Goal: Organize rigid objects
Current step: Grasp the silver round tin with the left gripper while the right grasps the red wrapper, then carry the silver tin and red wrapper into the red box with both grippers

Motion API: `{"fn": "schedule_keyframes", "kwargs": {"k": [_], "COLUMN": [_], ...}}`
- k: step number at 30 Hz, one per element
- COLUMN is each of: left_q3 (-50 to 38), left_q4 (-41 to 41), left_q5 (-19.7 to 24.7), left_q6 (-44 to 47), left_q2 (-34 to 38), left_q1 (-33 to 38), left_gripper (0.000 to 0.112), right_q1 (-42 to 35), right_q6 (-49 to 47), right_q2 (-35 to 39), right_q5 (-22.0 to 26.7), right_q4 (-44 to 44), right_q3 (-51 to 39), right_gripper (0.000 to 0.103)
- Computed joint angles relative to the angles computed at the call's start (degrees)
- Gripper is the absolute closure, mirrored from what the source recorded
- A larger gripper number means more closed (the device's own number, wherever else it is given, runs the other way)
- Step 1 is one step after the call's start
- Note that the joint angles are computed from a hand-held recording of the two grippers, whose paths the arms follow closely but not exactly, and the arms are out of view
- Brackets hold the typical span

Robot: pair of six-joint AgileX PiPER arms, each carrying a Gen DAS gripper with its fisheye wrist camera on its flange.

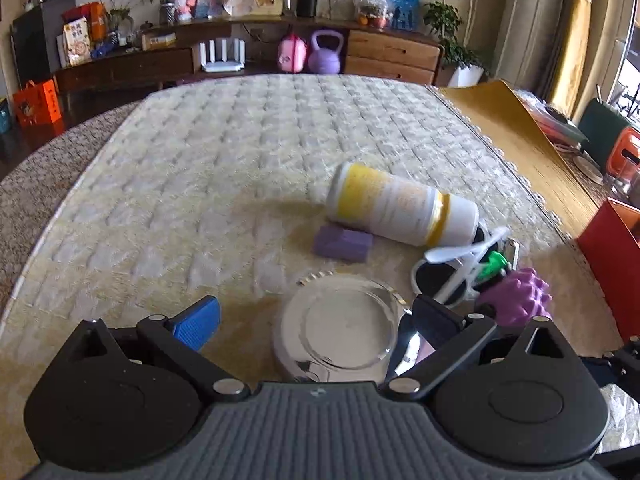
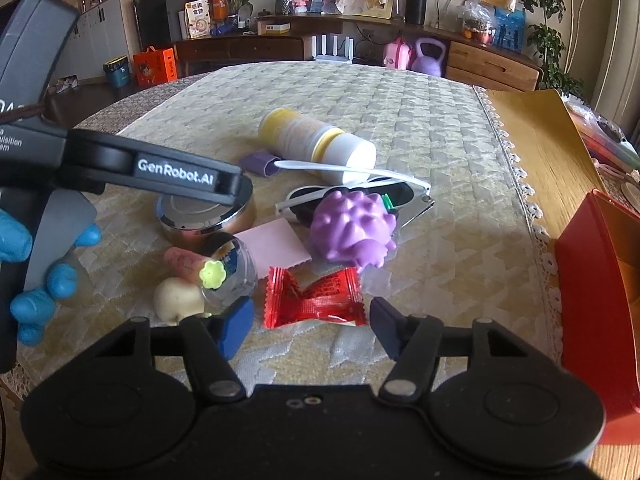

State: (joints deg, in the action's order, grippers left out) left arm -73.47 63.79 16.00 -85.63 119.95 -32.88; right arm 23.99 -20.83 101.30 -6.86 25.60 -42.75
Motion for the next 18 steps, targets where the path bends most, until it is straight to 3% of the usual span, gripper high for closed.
{"fn": "schedule_keyframes", "kwargs": {"k": [5,9,13,18], "left_q3": [0.02,0.72,2.16,2.60], "left_q4": [1.17,1.67,7.13,7.77], "left_q5": [1.76,0.66,-1.45,-0.72], "left_q6": [-1.12,-2.72,-6.65,-7.10], "left_q2": [1.04,0.81,-0.01,-0.41], "left_q1": [-1.07,-0.47,-0.63,-1.51], "left_gripper": [0.009,0.011,0.034,0.034], "right_q1": [0.12,-0.05,-0.27,-0.46], "right_q6": [-3.31,0.36,3.37,7.52], "right_q2": [0.82,1.13,1.22,0.58], "right_q5": [-0.05,-0.13,-0.41,-1.15], "right_q4": [3.21,0.02,-2.69,-6.83], "right_q3": [-0.84,-0.95,-0.98,-0.12], "right_gripper": [0.041,0.046,0.059,0.061]}}
